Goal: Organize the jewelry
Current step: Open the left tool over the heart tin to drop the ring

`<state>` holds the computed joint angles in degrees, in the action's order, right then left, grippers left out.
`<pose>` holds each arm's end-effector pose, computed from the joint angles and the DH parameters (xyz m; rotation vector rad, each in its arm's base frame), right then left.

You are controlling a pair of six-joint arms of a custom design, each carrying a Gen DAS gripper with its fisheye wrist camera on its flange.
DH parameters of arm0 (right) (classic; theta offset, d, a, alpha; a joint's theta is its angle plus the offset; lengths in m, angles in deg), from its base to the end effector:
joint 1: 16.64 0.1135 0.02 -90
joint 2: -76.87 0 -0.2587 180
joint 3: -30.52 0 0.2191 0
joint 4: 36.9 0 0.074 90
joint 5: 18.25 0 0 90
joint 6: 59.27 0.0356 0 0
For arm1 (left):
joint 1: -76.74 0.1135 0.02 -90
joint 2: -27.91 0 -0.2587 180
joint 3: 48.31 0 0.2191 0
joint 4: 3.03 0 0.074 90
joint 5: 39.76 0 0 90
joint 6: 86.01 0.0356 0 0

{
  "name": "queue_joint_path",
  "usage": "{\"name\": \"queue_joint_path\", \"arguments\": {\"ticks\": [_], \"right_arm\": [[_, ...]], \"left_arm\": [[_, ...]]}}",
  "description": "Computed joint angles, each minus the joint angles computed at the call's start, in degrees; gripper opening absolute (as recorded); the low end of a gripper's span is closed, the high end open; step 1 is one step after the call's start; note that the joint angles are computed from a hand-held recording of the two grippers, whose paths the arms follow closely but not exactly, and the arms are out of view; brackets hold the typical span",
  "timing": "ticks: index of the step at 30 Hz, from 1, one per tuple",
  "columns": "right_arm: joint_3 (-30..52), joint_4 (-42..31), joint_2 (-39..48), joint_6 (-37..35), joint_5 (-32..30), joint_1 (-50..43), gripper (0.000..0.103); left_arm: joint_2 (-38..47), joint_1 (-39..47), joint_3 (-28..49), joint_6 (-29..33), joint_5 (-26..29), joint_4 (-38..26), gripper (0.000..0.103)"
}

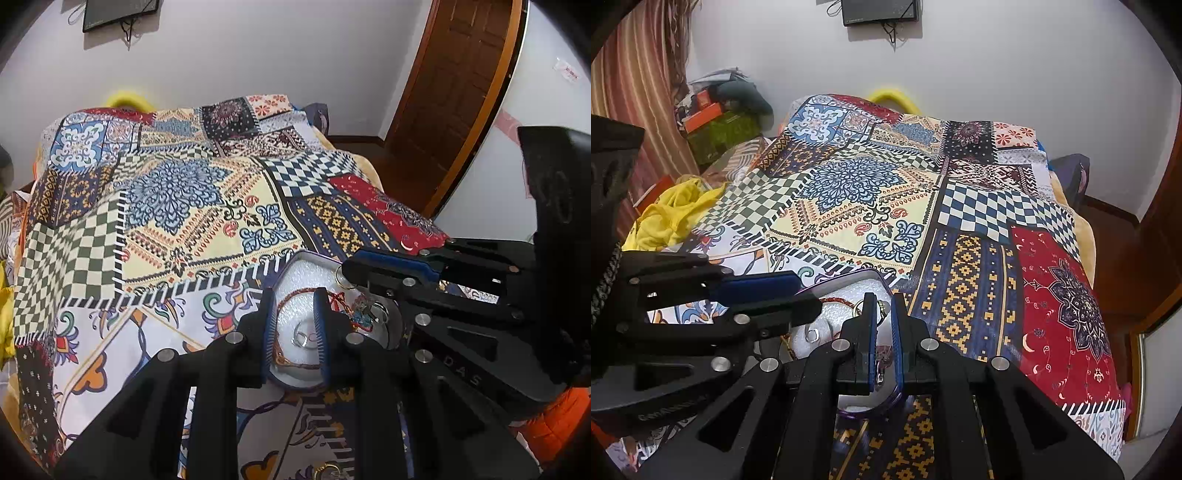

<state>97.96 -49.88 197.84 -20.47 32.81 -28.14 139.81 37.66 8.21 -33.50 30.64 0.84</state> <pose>0.3218 -0.0426 0.0659 -0.9849 2.2066 0.4669 0.2465 -0.1848 0.0891 -0.1116 2.4064 -0.1941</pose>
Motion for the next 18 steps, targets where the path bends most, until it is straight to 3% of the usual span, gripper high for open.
{"name": "queue_joint_path", "arguments": {"ticks": [7, 12, 18], "right_arm": [[1.8, -3.9, 0.0, -0.3, 1.5, 0.3, 0.011], [-0.1, -2.3, -1.9, 0.8, 1.1, -0.7, 0.037], [-1.6, -3.2, -5.0, 0.2, -0.3, -2.6, 0.038]], "left_arm": [[-2.5, -1.0, -2.1, 0.0, -1.4, 0.5, 0.019], [-5.5, -2.0, -3.5, -0.9, -2.4, -0.7, 0.019], [-8.6, -4.1, -3.7, -2.1, -4.5, -4.7, 0.020]]}}
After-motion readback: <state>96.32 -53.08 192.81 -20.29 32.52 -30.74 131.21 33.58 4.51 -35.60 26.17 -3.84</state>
